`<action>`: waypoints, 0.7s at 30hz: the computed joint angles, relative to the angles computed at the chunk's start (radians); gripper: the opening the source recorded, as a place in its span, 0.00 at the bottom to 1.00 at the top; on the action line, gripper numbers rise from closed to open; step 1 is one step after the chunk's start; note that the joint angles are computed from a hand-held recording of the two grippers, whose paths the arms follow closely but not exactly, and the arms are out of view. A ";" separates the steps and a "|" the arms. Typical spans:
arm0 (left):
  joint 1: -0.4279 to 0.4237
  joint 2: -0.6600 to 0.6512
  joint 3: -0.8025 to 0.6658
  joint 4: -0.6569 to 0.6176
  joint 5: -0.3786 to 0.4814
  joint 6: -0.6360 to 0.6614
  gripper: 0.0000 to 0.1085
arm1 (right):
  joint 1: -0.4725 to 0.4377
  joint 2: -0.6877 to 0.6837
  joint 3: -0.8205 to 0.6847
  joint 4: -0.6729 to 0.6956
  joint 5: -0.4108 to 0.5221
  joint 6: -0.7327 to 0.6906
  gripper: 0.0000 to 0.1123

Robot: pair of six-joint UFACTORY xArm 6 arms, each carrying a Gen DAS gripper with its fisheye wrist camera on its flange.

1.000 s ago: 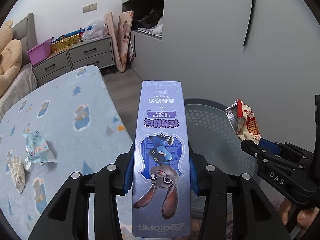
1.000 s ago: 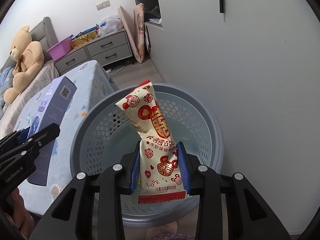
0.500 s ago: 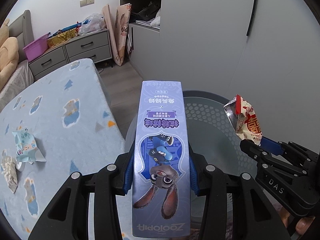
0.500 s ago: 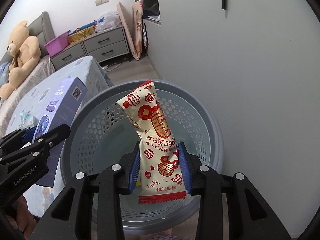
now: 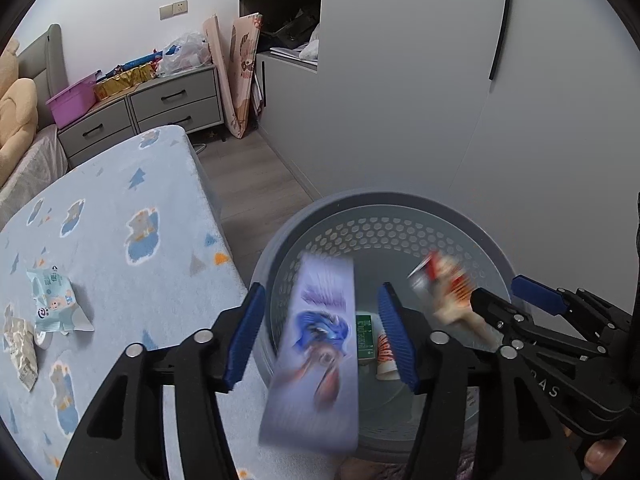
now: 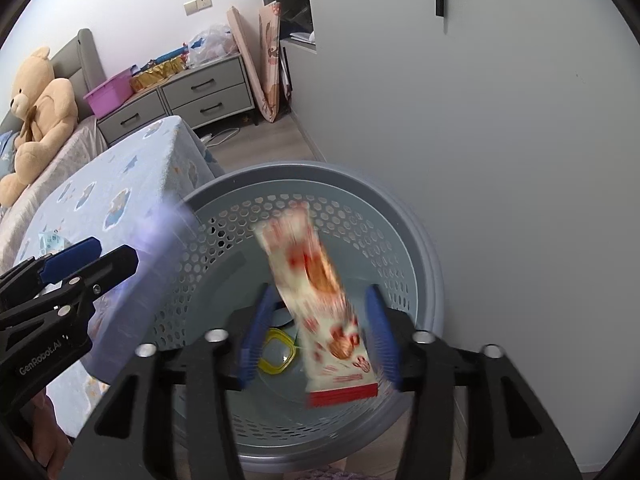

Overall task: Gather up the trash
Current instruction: 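Open both tools to drop the box and wrapper into the wastebasket, then move both tools back toward the remaining trash on the bed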

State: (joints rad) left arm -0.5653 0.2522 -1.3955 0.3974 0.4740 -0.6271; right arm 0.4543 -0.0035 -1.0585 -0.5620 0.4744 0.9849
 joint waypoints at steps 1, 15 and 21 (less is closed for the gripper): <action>0.000 -0.001 0.001 0.002 -0.002 -0.003 0.55 | 0.000 -0.002 0.001 -0.008 -0.004 0.007 0.54; 0.008 -0.039 0.040 0.073 0.014 -0.099 0.59 | 0.010 0.005 -0.008 0.013 0.006 -0.022 0.56; 0.017 -0.073 0.078 0.091 0.012 -0.128 0.60 | 0.015 0.005 -0.009 0.005 0.003 -0.019 0.59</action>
State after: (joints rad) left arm -0.5480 0.1794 -1.3175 0.4886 0.4861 -0.7551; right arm 0.4693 0.0018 -1.0671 -0.5567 0.4775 0.9663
